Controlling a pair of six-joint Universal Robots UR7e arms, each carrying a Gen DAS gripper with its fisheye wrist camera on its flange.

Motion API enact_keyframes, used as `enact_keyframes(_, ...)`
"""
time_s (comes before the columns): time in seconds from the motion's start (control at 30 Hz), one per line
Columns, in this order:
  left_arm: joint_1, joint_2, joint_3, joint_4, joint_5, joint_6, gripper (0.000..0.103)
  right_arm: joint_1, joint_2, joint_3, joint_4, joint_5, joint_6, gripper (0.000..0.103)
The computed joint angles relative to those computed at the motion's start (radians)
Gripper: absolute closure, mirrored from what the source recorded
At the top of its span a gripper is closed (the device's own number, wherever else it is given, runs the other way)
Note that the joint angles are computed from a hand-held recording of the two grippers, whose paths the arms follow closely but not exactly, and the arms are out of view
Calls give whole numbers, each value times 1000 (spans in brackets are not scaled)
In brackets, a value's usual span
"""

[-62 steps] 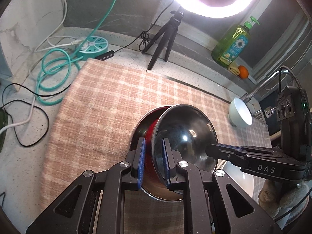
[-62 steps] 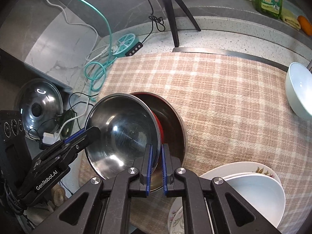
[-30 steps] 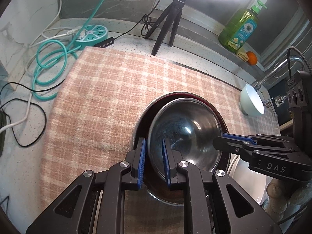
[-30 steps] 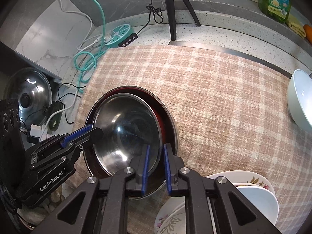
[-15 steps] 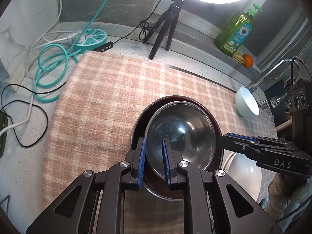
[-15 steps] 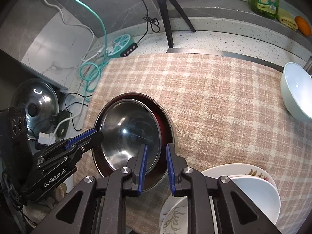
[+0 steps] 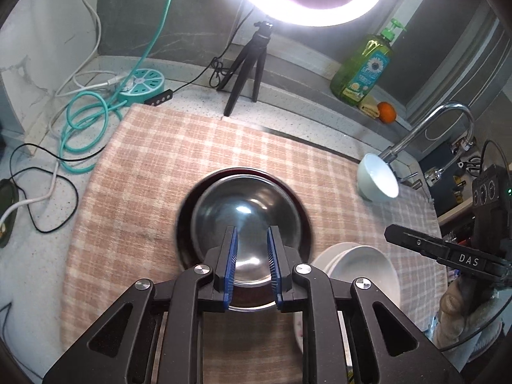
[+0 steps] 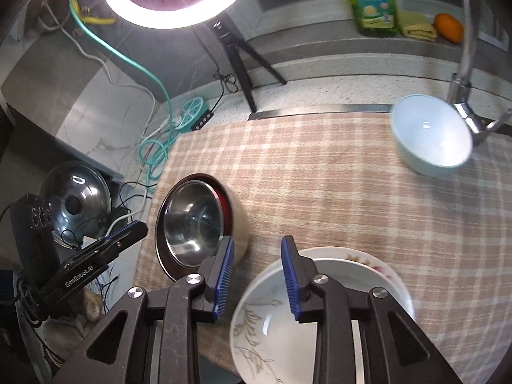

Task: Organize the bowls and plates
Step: 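Open both tools and move them toward the pale blue bowl, then close both tools on the rim of the pale blue bowl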

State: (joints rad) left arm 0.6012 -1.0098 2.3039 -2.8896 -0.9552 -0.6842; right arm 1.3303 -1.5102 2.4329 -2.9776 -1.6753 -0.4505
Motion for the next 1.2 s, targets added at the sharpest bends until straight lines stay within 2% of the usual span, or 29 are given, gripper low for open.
enact_keyframes(0.3, -127, 108, -22, -77, -24, -110, 84, -213, -237, 54, 45, 96, -200, 73)
enact_keyframes(0.47, -174, 203, -81, -105, -53, -138, 84, -360, -363, 43, 142, 200, -319, 73)
enact_keyframes(0.63, -194, 284, -165, -92, -74, -142, 84, -423, -411, 20, 171, 216, -390, 70)
enact_keyframes(0.9, -149, 387, -323, -51, -129, -89, 84, -466, -409, -57, 249, 247, -345, 70)
enact_keyframes(1.07, -91, 440, -429, 9, -139, -57, 84, -433, -339, -108, 232, 234, -269, 70)
enact_keyframes(1.2, -30, 488, -523, 49, -177, -7, 84, -405, -270, -137, 177, 220, -210, 70)
